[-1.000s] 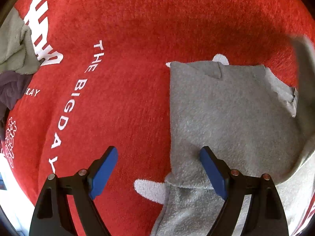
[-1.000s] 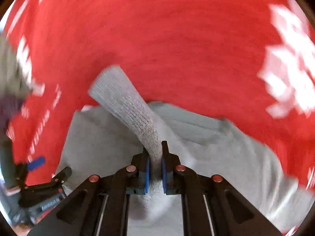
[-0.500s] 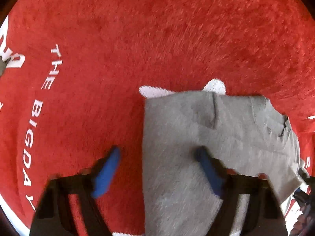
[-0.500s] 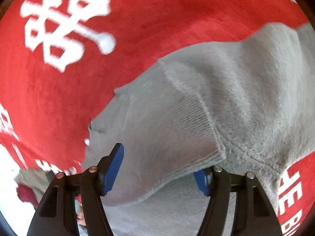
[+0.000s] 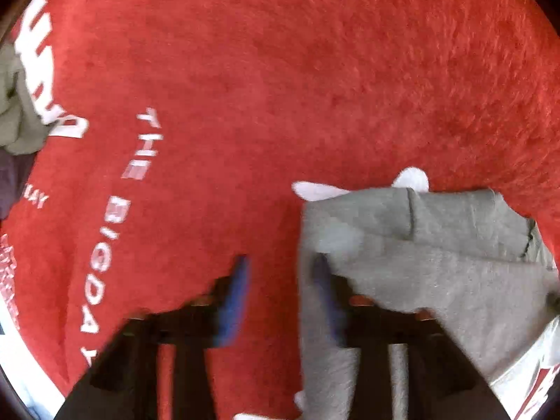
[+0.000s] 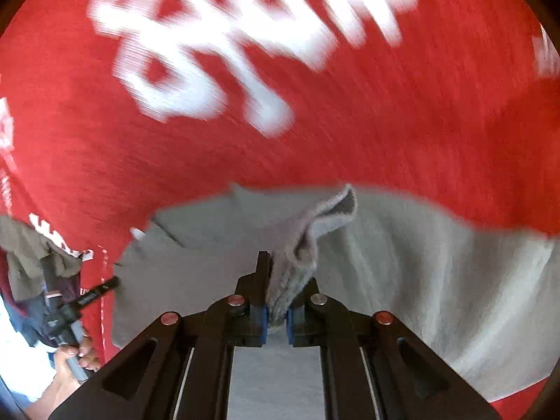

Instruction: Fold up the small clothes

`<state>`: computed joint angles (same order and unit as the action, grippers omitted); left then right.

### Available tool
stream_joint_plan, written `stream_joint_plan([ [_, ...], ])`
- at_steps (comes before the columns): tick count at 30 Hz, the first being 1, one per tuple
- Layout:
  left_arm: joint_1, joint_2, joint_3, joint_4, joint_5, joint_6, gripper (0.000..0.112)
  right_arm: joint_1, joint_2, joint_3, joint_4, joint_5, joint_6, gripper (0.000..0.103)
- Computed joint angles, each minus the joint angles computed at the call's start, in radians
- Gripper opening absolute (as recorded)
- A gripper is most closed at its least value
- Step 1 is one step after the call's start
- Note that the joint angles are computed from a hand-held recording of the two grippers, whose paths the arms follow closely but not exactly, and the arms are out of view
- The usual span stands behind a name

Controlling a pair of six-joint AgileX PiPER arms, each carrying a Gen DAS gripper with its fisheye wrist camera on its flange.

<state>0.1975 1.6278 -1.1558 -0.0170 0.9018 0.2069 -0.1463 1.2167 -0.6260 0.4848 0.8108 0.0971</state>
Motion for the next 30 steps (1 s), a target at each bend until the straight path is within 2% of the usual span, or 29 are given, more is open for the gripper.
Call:
stream_joint_plan([
  [1, 0.016, -0.031, 0.014, -0.009, -0.001, 0.023, 0.070, -0.016, -0.013, 0.028, -0.006, 0.003, 0.007, 0.016],
  [2, 0.037, -0.057, 0.023, -0.035, 0.014, 0.065, 0.072, -0.035, -0.061, 0.059, 0.013, -0.004, -0.004, 0.021],
  [3, 0.063, -0.083, 0.028, -0.068, 0.048, 0.122, 0.072, -0.043, -0.100, 0.067, -0.007, 0.023, 0.026, 0.034],
  [5, 0.123, -0.142, 0.045, -0.122, 0.141, 0.234, 0.072, -0.060, -0.173, 0.074, -0.013, 0.091, 0.054, 0.044],
  [8, 0.167, -0.200, 0.077, -0.155, 0.237, 0.325, 0.072, -0.060, -0.283, 0.084, 0.029, 0.199, 0.055, 0.044],
  [9, 0.166, -0.215, 0.098, -0.160, 0.248, 0.336, 0.072, -0.055, -0.301, 0.083, 0.035, 0.220, 0.057, 0.044],
  [11, 0.106, -0.224, 0.163, -0.135, 0.193, 0.286, 0.072, 0.031, -0.329, 0.093, 0.042, 0.217, 0.112, 0.044],
  [12, 0.100, -0.179, 0.164, -0.097, 0.139, 0.269, 0.072, 0.098, -0.322, 0.100, 0.048, 0.185, 0.152, 0.044],
  [13, 0.066, -0.173, 0.200, -0.035, 0.070, 0.212, 0.072, 0.190, -0.305, 0.116, 0.047, 0.128, 0.208, 0.044],
  [14, 0.060, -0.173, 0.224, -0.013, 0.034, 0.194, 0.075, 0.245, -0.292, 0.117, 0.033, 0.106, 0.246, 0.044],
  [16, 0.108, -0.169, 0.233, -0.047, 0.009, 0.245, 0.080, 0.318, -0.273, 0.103, 0.008, 0.089, 0.308, 0.044],
  [18, 0.150, -0.174, 0.222, -0.047, 0.014, 0.287, 0.080, 0.436, -0.239, 0.093, -0.019, 0.029, 0.404, 0.044],
  [23, 0.175, -0.233, 0.193, 0.024, 0.085, 0.301, 0.080, 0.519, -0.271, 0.098, -0.087, 0.048, 0.527, 0.044],
  [25, 0.161, -0.283, 0.199, 0.022, 0.125, 0.314, 0.080, 0.541, -0.297, 0.094, -0.109, 0.065, 0.577, 0.045],
  [27, 0.124, -0.344, 0.216, 0.024, 0.170, 0.306, 0.080, 0.570, -0.327, 0.085, -0.140, 0.092, 0.626, 0.051],
  [30, 0.023, -0.438, 0.242, 0.016, 0.254, 0.246, 0.080, 0.607, -0.400, 0.053, -0.184, 0.191, 0.699, 0.055],
])
